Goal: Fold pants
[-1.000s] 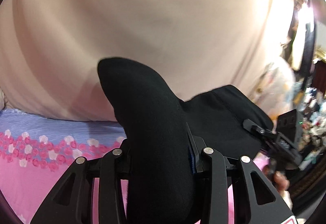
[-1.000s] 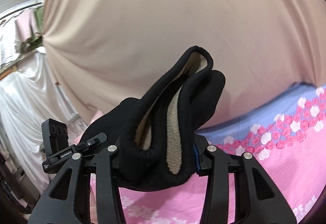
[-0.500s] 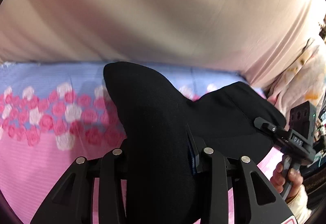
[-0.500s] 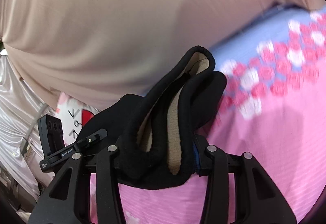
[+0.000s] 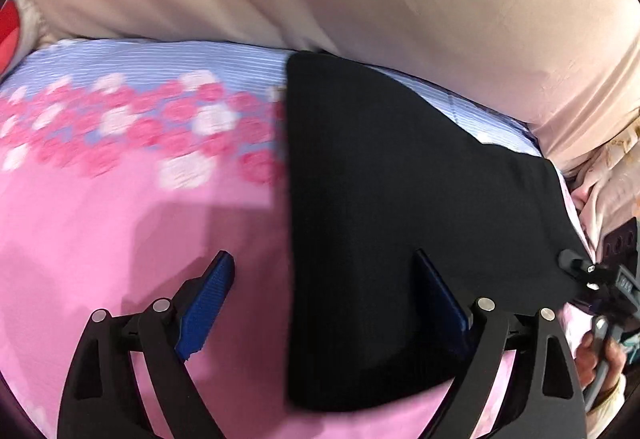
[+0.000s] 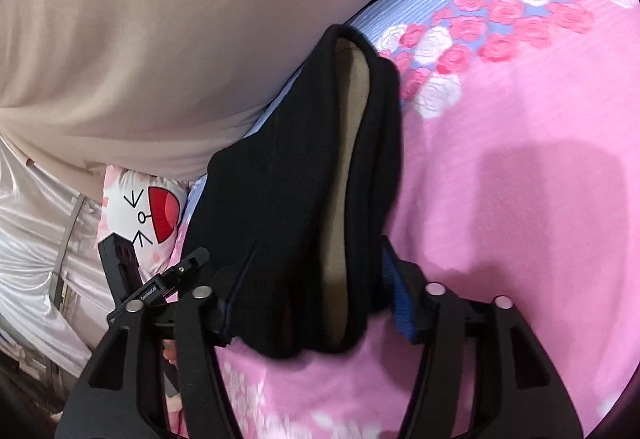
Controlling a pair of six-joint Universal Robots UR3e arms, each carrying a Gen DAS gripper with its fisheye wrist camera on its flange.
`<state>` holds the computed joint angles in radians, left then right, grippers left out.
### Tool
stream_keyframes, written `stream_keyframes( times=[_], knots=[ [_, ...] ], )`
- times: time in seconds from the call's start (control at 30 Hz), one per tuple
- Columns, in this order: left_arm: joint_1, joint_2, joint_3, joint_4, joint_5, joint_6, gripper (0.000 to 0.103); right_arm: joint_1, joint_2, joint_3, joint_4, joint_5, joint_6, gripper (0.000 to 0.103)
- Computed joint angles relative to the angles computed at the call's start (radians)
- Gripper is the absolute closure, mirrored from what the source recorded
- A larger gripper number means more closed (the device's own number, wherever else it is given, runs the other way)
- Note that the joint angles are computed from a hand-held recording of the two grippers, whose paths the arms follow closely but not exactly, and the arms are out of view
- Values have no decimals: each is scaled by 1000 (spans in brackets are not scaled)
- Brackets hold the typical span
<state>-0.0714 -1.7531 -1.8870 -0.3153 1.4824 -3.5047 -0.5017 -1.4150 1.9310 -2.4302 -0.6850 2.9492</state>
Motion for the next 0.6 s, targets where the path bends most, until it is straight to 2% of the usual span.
stream_keyframes(
  times=[0.07,0.1,0.13,0.17,0.2,0.23,0.27,0.3,0.33,0.37,0.43,0.5,0.6],
  knots=[
    [-19,137,-83,-63,126,11,14,-149,-194,145,65,24,-23,32],
    [-39,184,-89,-114,197,8,18,-211,-298,206,79,11,-5,31],
    [-88,238,-73,-198,346,-11,21,-281,-403,238,120,15,-38,33],
    [-119,268,-49,-245,431,-13,21,-311,-495,228,151,15,-60,43],
    [-147,289,7,-290,488,14,21,-298,-546,192,190,-2,-64,48],
    [-175,269,85,-328,507,26,21,-244,-555,155,146,-25,-30,51],
    [-195,238,180,-365,516,36,20,-148,-521,85,97,-45,-18,55],
    [-214,180,285,-379,524,44,17,-44,-446,17,28,-107,26,61],
    [-229,115,390,-419,529,42,16,61,-342,-58,-46,-142,-11,65],
    [-236,25,494,-418,526,58,15,166,-237,-142,-80,-195,20,68],
    [-236,-159,704,-492,514,60,15,346,-28,-317,-112,-397,58,75],
    [-233,-335,913,-617,534,30,17,416,168,-484,-73,-465,96,77],
    [-203,-572,1225,-835,537,-33,28,469,355,-642,-80,-583,115,77]
  ],
)
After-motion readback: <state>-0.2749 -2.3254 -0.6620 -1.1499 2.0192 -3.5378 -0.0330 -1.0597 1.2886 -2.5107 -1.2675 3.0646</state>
